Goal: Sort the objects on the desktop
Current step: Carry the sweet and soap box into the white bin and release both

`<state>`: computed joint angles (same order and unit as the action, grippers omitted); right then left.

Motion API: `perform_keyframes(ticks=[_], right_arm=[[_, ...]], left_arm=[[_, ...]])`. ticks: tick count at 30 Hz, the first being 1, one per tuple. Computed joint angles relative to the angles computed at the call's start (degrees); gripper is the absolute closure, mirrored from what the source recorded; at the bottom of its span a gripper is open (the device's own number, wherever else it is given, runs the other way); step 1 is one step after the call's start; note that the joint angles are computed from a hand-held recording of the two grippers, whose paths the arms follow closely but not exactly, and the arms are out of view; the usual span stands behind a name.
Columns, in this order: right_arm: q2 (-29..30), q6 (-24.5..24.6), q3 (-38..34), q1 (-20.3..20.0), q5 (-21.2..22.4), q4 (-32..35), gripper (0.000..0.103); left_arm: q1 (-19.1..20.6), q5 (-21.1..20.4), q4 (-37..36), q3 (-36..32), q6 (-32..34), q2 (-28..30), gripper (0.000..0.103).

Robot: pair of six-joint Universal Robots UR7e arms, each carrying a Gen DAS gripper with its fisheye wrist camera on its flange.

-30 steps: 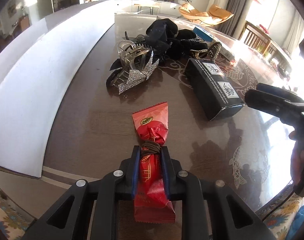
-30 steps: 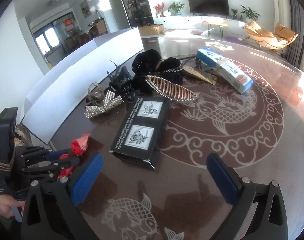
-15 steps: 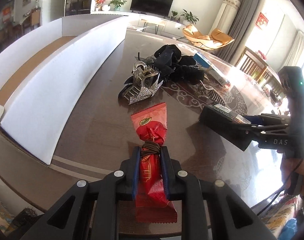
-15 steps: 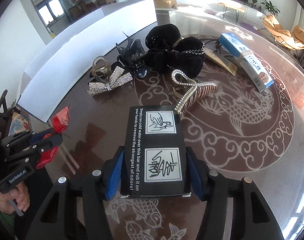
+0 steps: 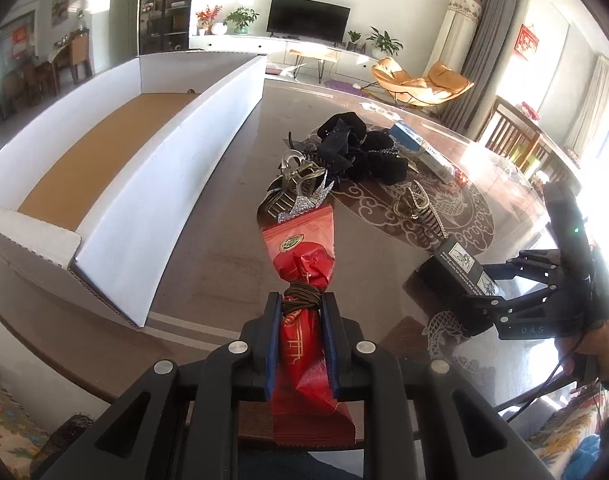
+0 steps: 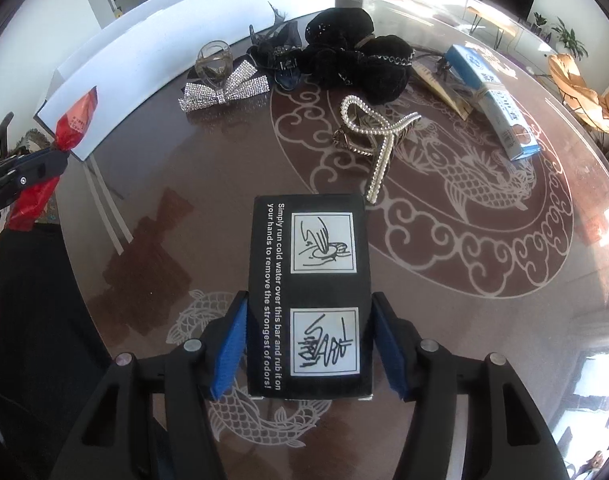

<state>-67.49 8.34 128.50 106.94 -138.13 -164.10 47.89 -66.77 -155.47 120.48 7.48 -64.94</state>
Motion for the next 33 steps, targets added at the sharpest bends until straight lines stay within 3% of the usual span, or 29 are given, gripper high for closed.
perform_keyframes(ticks=[7, 8, 9, 11, 16, 20, 24, 28, 33], right_arm=[[1.5, -1.4, -2.0, -1.6, 0.3, 2.8, 0.032], [1.7, -1.6, -2.3, -1.5, -0.3, 3.4, 0.034], [1.5, -2.1, -2.2, -1.4, 0.0, 2.9, 0.044], [0.4, -1.7, -1.8, -1.8, 2.6, 2.3, 0.044], [-2.7, 0.2, -2.4, -1.4, 10.7, -1.1, 0.044], [-0.2, -1.9, -10.6, 0.9, 14.2, -0.9, 0.044], [8.8, -7.2, -24.7, 3.7, 15.8, -1.1, 0.044], [21.9, -12.9, -42.4, 5.2, 17.5, 0.3, 0.044], [36.9, -18.1, -60.6, 5.5, 14.2, 6.2, 0.044]], left_arm=[[-1.3, 1.9, -0.9, 1.3, 0.9, -0.7, 0.084], [-1.4, 2.1, -0.7, 1.4, 0.9, -1.0, 0.084], [-1.5, 2.4, -0.7, 1.4, 0.9, -1.0, 0.084], [-1.6, 2.5, -0.1, 1.3, 0.7, -1.4, 0.084], [0.2, -2.0, 5.1, -3.3, -0.8, -2.9, 0.084], [2.5, -2.7, 7.8, -11.1, -0.6, -2.0, 0.084], [6.3, 0.0, 11.3, -22.9, -1.1, 3.2, 0.084], [9.7, 6.9, 14.3, -33.0, -1.8, 9.5, 0.084], [12.7, 14.6, 15.9, -38.4, -1.5, 14.6, 0.084]])
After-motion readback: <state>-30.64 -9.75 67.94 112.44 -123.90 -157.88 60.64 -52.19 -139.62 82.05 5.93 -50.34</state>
